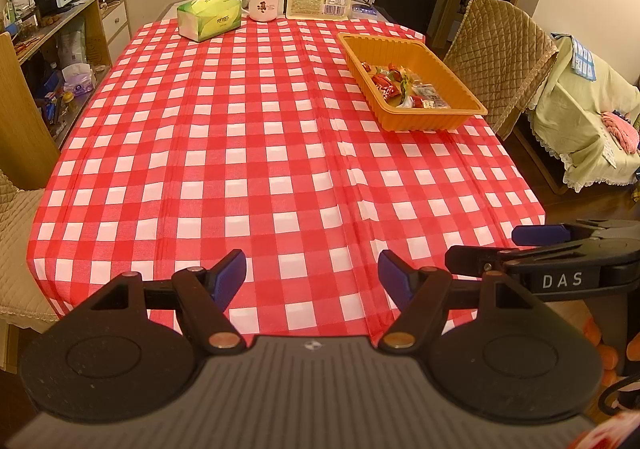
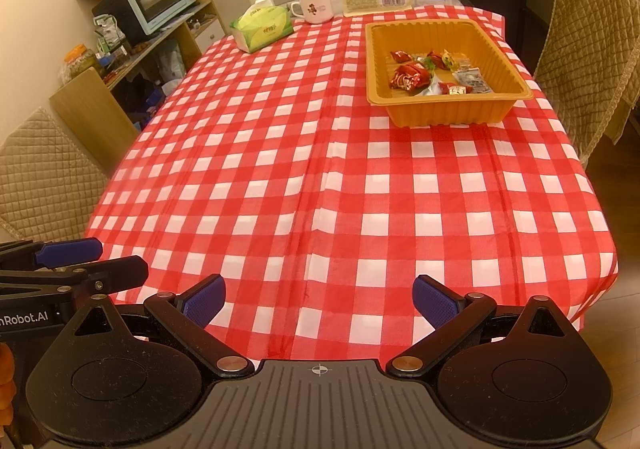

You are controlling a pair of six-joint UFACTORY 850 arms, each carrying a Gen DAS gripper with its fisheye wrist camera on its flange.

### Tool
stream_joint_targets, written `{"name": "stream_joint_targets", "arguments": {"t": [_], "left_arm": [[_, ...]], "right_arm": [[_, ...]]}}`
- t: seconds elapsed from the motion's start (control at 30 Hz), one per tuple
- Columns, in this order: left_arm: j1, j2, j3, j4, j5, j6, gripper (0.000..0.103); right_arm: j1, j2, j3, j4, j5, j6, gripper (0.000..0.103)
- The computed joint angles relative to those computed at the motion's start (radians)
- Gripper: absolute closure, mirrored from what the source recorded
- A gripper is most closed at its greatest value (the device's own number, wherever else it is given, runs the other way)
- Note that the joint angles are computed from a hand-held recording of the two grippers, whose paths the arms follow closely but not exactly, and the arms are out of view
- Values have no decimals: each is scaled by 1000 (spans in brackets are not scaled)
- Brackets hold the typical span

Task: Organize snacks

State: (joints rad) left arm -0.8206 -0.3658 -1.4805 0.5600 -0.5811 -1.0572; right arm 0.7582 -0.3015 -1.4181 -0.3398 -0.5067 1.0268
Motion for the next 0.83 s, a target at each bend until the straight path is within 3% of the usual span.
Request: {"name": "stream_joint_targets", "arguments": {"t": [0.83], "left_arm": [[13, -50, -60, -46, -14, 25, 32]], "right_arm": [[-19, -25, -22, 64, 5, -79, 4]]}}
